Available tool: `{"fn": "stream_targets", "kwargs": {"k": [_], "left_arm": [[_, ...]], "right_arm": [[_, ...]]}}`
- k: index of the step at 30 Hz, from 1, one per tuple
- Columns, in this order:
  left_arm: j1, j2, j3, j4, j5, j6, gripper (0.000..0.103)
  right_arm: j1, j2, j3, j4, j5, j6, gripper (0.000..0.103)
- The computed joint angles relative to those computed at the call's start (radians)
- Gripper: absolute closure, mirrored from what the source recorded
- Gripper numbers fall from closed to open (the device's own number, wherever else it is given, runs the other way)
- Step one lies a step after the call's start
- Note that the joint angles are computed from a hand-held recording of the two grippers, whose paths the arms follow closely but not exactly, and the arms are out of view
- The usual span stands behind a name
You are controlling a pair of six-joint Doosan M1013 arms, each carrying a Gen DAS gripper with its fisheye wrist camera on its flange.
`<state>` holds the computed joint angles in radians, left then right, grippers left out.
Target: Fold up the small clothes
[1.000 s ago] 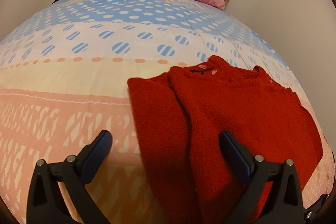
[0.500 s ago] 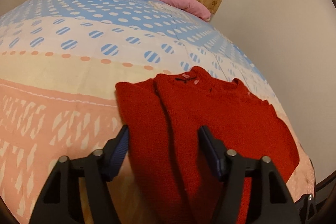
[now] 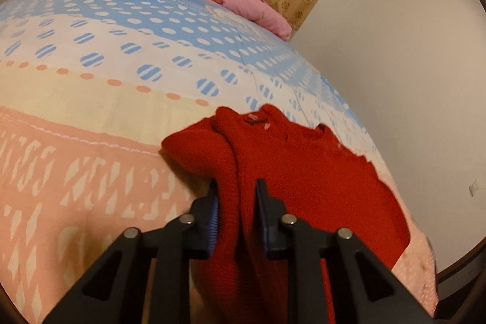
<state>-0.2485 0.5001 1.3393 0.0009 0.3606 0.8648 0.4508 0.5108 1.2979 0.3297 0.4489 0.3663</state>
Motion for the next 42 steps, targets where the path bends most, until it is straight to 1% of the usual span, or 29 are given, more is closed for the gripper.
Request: {"fn": "stream_targets", "kwargs": {"k": [3,5,10,12,16,21,25,30,39,42], "left_arm": [[0.008,-0.012,0.025,-0.049,-0.049,0.006,0.086],[0.011,-0.017,0.035,-0.122,-0.075,0.045,0.086],[0.009,-0.017,0.023,-0.202,-0.074,0.115,0.087],[0.006,-0.015,0.012,-0.205,-0.063,0.121,0.088],[-0.005,-0.017,-0.011,-0.185,-0.063,0.116,0.089],[-0.025,-0.009,-0.064,-0.101,-0.043,0.068,0.089],[-0.038,0.004,-0.105,-0.091,-0.041,0.075,0.089],[-0.053,0.034,-0.173,-0.120,-0.016,0.133,0.089],[-0.081,0.104,-0.304,-0.172,0.059,0.217,0.089],[-0.090,0.134,-0.357,-0.208,0.091,0.259,0.089]], "right_arm": [[-0.020,0.002,-0.025,0.088,0.075,-0.018,0.094],[-0.035,0.001,-0.039,0.151,0.116,-0.026,0.094],[-0.072,0.006,-0.079,0.281,0.231,0.001,0.095],[-0.087,0.012,-0.094,0.322,0.266,0.006,0.095],[-0.110,0.009,-0.095,0.404,0.278,-0.015,0.095],[-0.138,0.001,-0.096,0.495,0.282,-0.027,0.095],[-0.165,-0.003,-0.098,0.553,0.275,-0.030,0.095],[-0.190,-0.021,-0.068,0.619,0.248,-0.036,0.096],[-0.228,-0.020,-0.067,0.646,0.226,0.013,0.096],[-0.241,-0.021,-0.066,0.649,0.221,0.032,0.096]]}}
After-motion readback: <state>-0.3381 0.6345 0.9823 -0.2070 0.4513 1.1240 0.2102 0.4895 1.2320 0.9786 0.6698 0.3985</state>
